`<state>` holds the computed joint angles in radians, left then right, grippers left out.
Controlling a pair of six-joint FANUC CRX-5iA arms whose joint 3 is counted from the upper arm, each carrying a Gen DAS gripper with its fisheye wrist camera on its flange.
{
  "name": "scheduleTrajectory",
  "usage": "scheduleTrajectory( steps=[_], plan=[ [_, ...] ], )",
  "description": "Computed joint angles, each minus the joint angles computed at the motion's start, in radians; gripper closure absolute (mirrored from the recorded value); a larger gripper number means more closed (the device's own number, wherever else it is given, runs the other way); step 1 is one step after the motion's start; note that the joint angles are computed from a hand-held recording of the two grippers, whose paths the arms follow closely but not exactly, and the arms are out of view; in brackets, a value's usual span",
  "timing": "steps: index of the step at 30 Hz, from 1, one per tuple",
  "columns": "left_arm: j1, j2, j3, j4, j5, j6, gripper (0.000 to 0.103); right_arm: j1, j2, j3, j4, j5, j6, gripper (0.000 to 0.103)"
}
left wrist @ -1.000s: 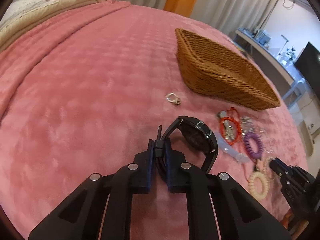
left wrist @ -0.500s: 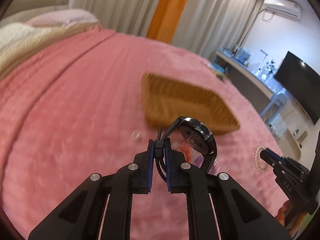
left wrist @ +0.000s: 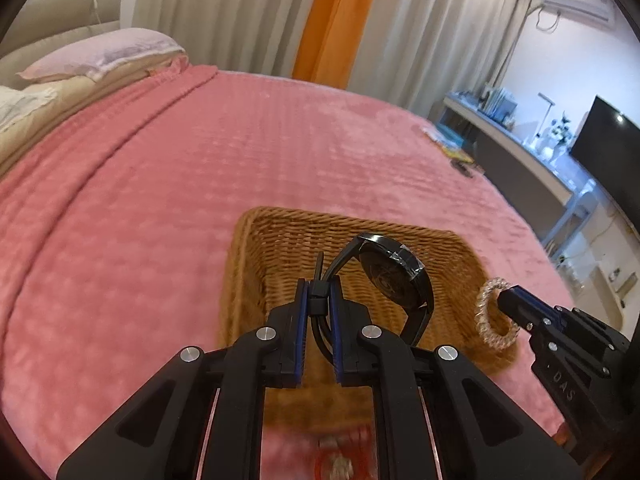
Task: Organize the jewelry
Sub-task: 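Carry the watch and bracelet into the wicker basket and release both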
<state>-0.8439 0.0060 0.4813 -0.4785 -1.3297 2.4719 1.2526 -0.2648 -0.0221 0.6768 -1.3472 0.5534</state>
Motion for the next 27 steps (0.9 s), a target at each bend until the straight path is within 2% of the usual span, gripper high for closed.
scheduleTrajectory(
  steps=[4, 8, 11, 16, 18, 19, 20, 21, 23, 27],
  plan=[
    [0.019, 0.038, -0.005, 0.009, 0.008, -0.021, 0.095, -0.069, 0.022, -0.021, -0.089, 0.058, 0.020, 0.094],
    [0.045, 0.044, -0.036, 0.044, 0.027, -0.040, 0.095, -0.089, 0.030, -0.043, -0.122, 0.064, 0.034, 0.094],
    [0.050, 0.059, -0.030, 0.050, 0.007, -0.046, 0.094, -0.106, 0.046, -0.030, -0.154, 0.052, 0.058, 0.094],
    [0.050, 0.054, -0.032, 0.057, 0.013, -0.052, 0.087, -0.117, 0.047, -0.026, -0.185, 0.042, 0.060, 0.093],
    [0.037, 0.045, -0.032, 0.039, 0.017, -0.053, 0.082, -0.125, 0.035, -0.025, -0.207, 0.053, 0.060, 0.087],
    [0.032, 0.037, -0.035, 0.039, 0.022, -0.057, 0.079, -0.122, 0.028, -0.029, -0.198, 0.050, 0.052, 0.084],
    [0.027, 0.031, -0.038, 0.037, 0.026, -0.054, 0.071, -0.117, 0.017, -0.037, -0.190, 0.053, 0.045, 0.076],
    [0.017, 0.019, -0.042, 0.028, 0.030, -0.046, 0.070, -0.107, 0.000, -0.048, -0.180, 0.062, 0.035, 0.073],
    [-0.008, -0.001, -0.045, 0.002, 0.036, -0.032, 0.069, -0.078, -0.031, -0.066, -0.152, 0.064, 0.012, 0.073],
    [-0.093, -0.067, -0.064, -0.077, 0.054, 0.011, 0.061, 0.025, -0.109, -0.115, -0.050, 0.035, -0.061, 0.073]
  ],
)
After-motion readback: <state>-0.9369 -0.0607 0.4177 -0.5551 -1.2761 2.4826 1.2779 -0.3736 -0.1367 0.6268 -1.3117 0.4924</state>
